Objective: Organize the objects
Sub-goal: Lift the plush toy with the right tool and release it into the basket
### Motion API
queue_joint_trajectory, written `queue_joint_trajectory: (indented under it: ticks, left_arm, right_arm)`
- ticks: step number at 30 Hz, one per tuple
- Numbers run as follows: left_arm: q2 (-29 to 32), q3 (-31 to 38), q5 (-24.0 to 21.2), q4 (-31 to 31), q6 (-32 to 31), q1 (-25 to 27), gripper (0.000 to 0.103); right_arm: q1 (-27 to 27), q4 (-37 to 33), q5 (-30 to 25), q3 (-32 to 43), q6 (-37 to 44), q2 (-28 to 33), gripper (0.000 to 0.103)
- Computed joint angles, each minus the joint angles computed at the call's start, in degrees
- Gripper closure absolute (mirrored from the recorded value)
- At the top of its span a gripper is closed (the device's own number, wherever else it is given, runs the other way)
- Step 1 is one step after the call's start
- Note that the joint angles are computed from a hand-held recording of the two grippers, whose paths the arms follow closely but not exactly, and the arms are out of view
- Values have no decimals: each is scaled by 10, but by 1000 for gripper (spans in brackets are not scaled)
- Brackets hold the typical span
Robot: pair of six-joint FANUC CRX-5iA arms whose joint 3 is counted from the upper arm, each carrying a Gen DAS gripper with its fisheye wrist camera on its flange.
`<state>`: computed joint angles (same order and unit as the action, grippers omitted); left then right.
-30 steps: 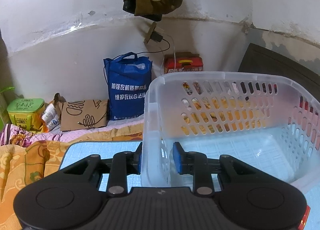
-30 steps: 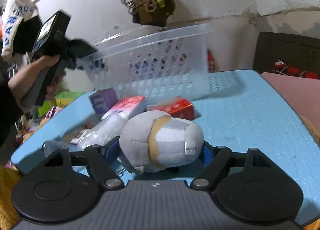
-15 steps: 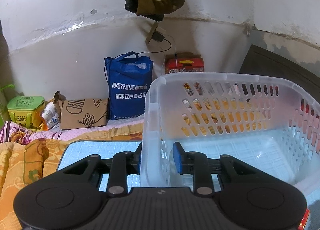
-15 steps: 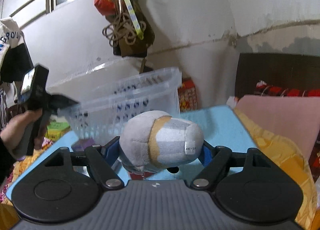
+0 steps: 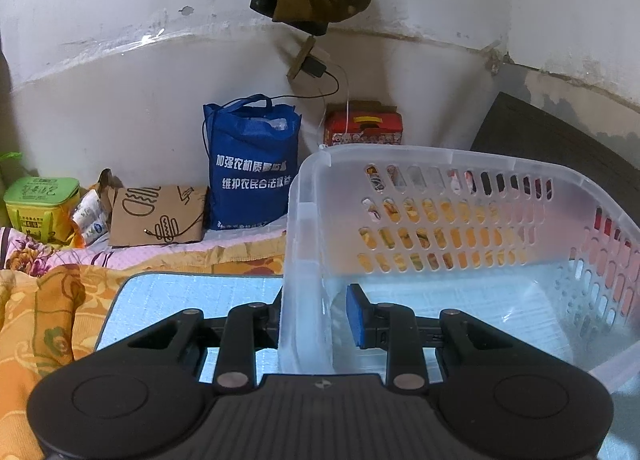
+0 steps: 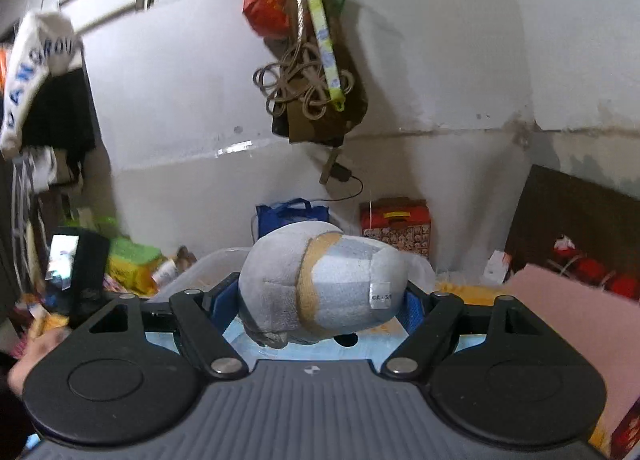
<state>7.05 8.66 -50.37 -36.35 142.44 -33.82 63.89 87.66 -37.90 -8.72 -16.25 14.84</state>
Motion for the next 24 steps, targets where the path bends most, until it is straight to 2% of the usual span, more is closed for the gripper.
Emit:
queue_joint_trajectory:
  ticks: [4, 7, 10, 13, 16, 24]
  left_arm:
    - [1, 1, -1, -4, 7, -2, 71]
    - [0, -1, 2, -3, 8, -1, 71]
    - [-1, -4, 5, -1, 6, 0, 71]
    - [-2, -4, 5, -2, 6, 0, 71]
    - [0, -2, 2, -4, 10, -2, 71]
    - [0, -2, -1, 13, 1, 3, 71]
  right_arm:
    - [-5, -102, 24, 65, 103, 43, 23]
    - [-4, -128, 20, 96, 140, 69, 23]
    - [-8, -111, 31, 96, 129, 74, 23]
    - [-7, -131, 18, 114, 153, 84, 23]
    - [-4, -193, -13, 153, 214, 104, 23]
    - [-9, -299, -92, 248, 303, 153, 23]
